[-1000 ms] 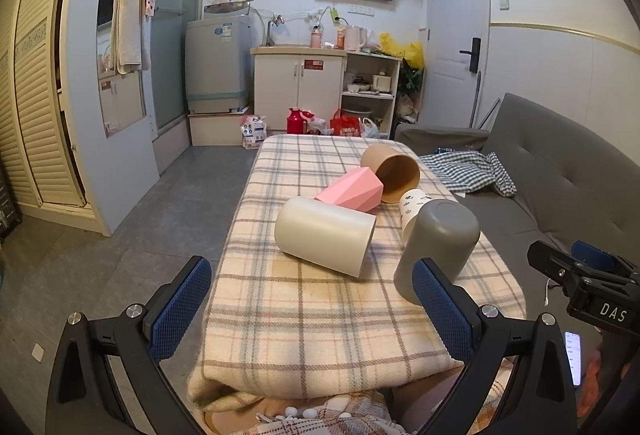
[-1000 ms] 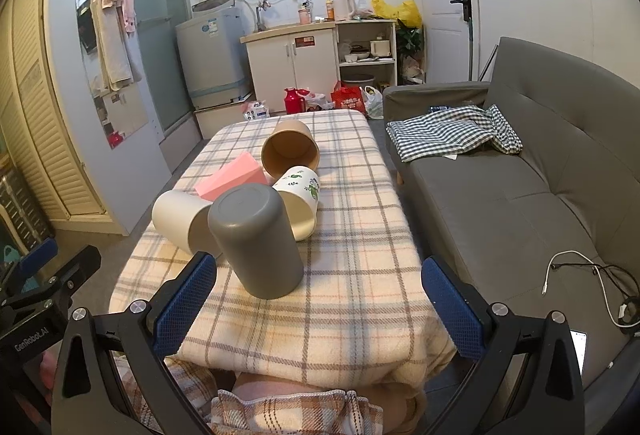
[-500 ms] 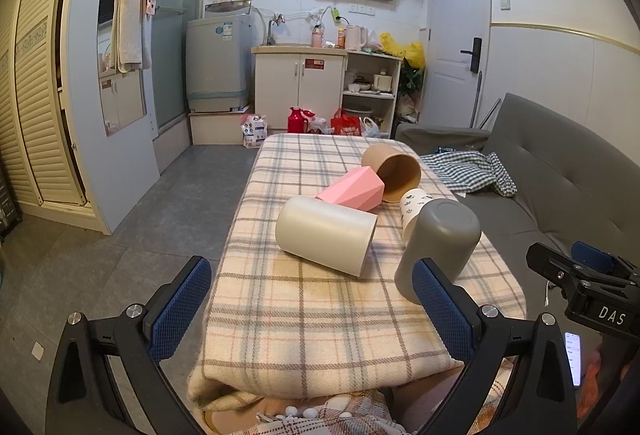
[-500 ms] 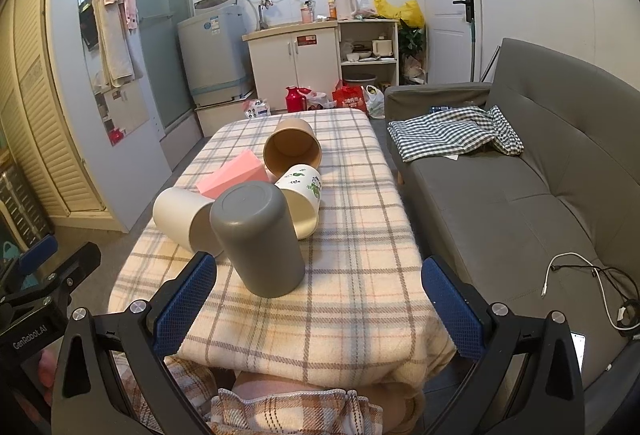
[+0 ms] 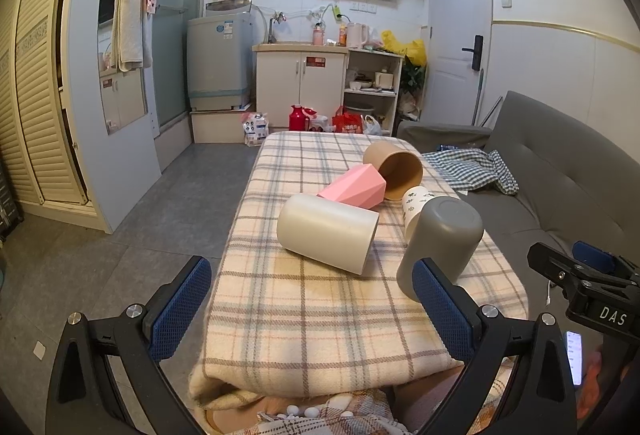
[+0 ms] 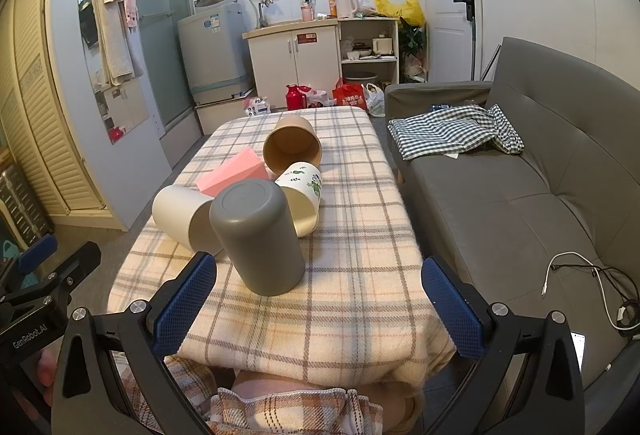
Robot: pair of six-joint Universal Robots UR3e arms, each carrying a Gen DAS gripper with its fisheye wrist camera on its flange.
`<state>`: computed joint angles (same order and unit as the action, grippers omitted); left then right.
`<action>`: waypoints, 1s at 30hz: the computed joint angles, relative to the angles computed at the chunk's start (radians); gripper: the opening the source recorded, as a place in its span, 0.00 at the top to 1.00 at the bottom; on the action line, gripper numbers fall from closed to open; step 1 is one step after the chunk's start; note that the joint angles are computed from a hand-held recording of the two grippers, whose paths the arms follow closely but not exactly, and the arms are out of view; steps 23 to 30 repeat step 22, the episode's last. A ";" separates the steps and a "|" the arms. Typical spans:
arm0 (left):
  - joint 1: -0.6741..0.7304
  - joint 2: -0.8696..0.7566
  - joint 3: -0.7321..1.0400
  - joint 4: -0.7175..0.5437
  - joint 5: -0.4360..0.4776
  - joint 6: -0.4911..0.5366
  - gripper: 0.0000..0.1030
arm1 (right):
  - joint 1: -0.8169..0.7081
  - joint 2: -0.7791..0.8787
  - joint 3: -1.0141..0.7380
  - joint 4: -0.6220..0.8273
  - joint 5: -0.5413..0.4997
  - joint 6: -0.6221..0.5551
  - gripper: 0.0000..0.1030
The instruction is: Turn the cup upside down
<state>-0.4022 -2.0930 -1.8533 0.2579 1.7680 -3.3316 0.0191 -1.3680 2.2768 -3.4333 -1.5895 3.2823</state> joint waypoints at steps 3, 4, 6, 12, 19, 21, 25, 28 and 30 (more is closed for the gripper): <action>-0.001 -0.001 0.000 0.000 0.000 -0.001 0.00 | 0.000 0.000 -0.001 0.002 -0.001 0.000 0.00; 0.001 0.000 0.000 0.001 -0.002 0.001 0.00 | 0.000 0.000 -0.001 0.002 -0.001 0.000 0.00; 0.001 0.000 0.000 0.002 -0.003 0.001 0.00 | 0.001 0.000 -0.002 0.002 -0.001 0.000 0.00; 0.002 0.002 0.000 -0.001 -0.004 0.000 0.00 | 0.001 0.000 -0.002 0.004 -0.001 0.000 0.00; 0.001 0.001 0.000 -0.002 0.001 -0.003 0.00 | 0.003 0.000 -0.004 0.006 -0.003 0.000 0.00; 0.002 -0.001 -0.004 0.002 0.005 -0.006 0.00 | 0.001 0.004 -0.001 0.001 -0.001 -0.003 0.00; 0.004 0.001 -0.007 0.004 -0.002 -0.005 0.00 | -0.001 0.005 0.003 -0.001 0.002 -0.006 0.00; 0.004 0.001 -0.007 0.004 -0.002 -0.005 0.00 | -0.001 0.005 0.003 -0.001 0.002 -0.006 0.00; 0.004 0.001 -0.007 0.004 -0.002 -0.005 0.00 | -0.001 0.005 0.003 -0.001 0.002 -0.006 0.00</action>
